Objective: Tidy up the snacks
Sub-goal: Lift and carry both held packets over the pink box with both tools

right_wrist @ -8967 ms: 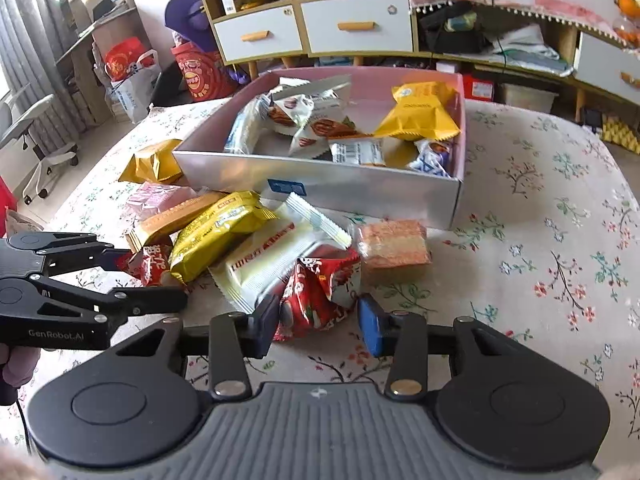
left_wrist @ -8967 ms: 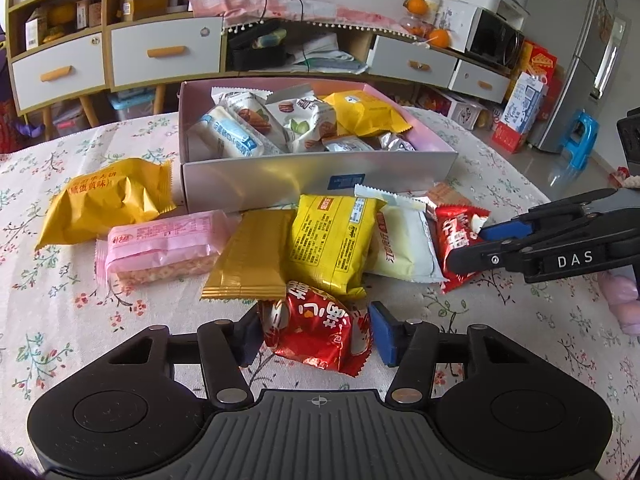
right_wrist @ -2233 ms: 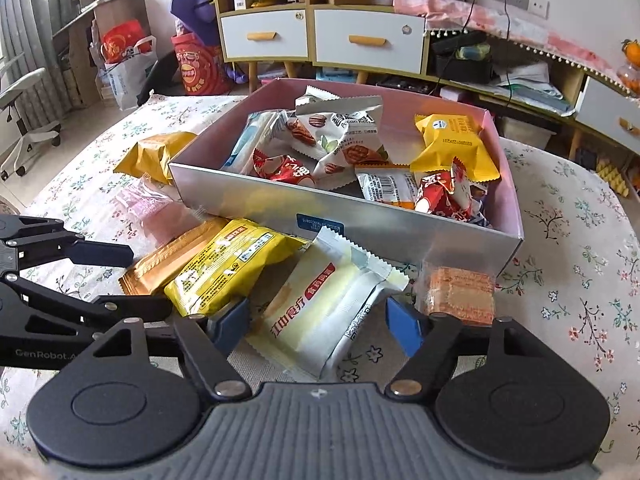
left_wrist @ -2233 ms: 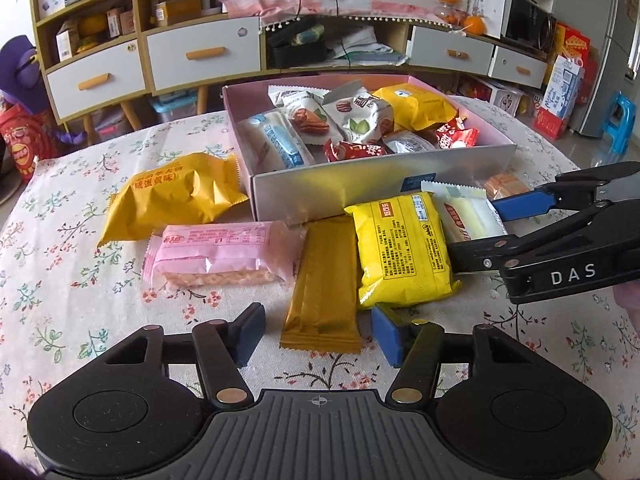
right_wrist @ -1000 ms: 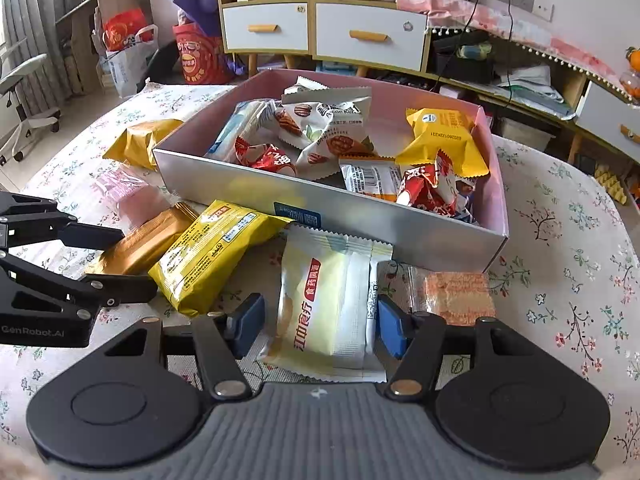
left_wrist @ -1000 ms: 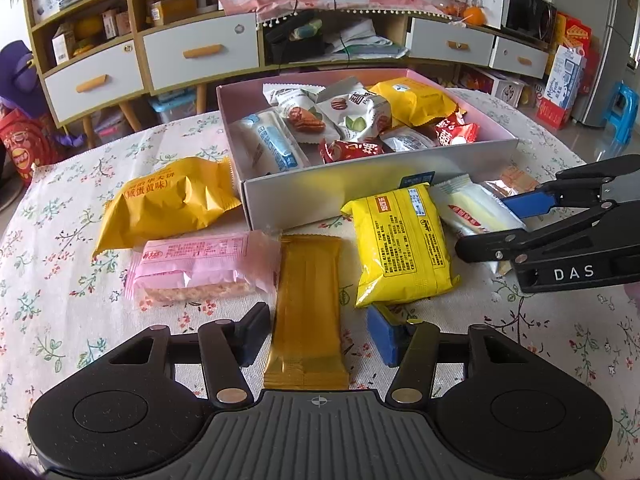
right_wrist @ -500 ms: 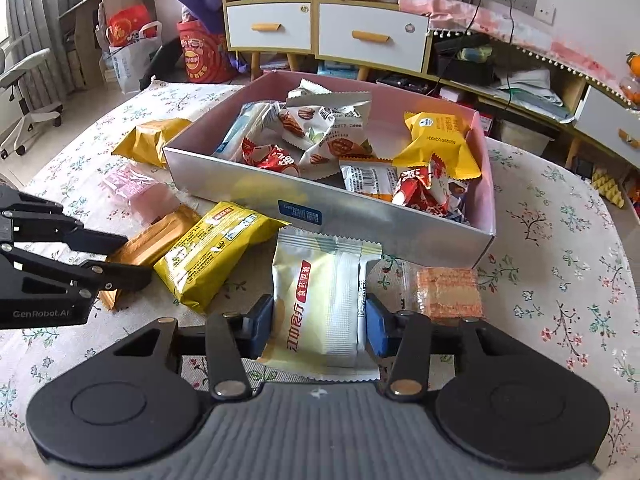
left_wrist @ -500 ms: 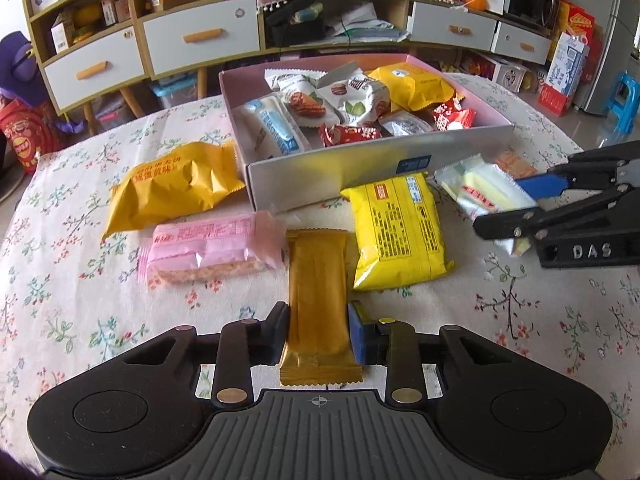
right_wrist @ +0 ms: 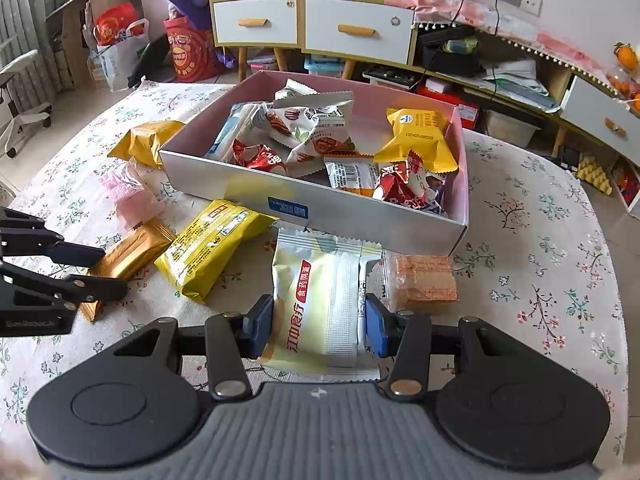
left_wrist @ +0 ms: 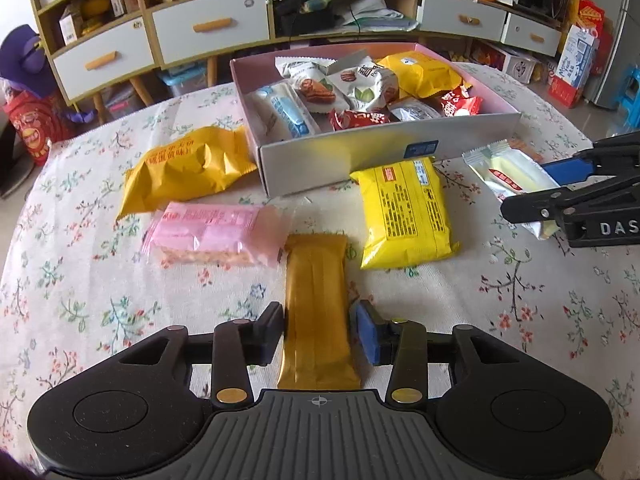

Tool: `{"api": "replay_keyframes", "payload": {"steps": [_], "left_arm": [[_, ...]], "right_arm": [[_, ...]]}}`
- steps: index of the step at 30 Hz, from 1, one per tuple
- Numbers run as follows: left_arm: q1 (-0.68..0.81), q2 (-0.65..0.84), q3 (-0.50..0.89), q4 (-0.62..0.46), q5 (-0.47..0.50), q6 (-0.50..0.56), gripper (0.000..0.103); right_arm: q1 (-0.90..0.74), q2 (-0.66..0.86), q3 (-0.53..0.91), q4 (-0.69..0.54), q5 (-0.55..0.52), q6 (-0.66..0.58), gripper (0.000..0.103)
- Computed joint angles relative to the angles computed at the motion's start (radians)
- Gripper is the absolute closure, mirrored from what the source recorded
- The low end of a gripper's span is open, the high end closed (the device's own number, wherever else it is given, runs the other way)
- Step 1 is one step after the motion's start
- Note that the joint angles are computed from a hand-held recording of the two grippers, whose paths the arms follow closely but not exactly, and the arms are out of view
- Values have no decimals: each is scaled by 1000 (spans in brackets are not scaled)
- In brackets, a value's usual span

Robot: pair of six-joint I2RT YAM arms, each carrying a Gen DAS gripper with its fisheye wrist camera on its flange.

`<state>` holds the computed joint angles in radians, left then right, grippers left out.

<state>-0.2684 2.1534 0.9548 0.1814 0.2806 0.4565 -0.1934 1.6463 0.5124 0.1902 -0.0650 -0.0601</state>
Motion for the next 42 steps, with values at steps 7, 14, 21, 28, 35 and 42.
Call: {"api": "replay_keyframes", "payload": {"steps": [7,14,21,28,35,42], "left_arm": [[-25,-14,42,-89,-42,-83,74],[-4,-81,14,-117,13,-103,74],[26,-163,-13,-125,90,-142,74],[15,-158,13,-61,128,-245,74],[-34,-60,98,54,136,-405,74],[-86,61,223,125,83,-530,74]], "right_arm": [[20,-16,6,-20,22,27,59],[4,-60,6,-33,9,74,59],[-40,-64,21,-18,-26,141,59],[-74,-23,48,28,-52,240,59],[-83,57,70,140,-63,352,59],[-92,149,101,250,-58,414,59]]}}
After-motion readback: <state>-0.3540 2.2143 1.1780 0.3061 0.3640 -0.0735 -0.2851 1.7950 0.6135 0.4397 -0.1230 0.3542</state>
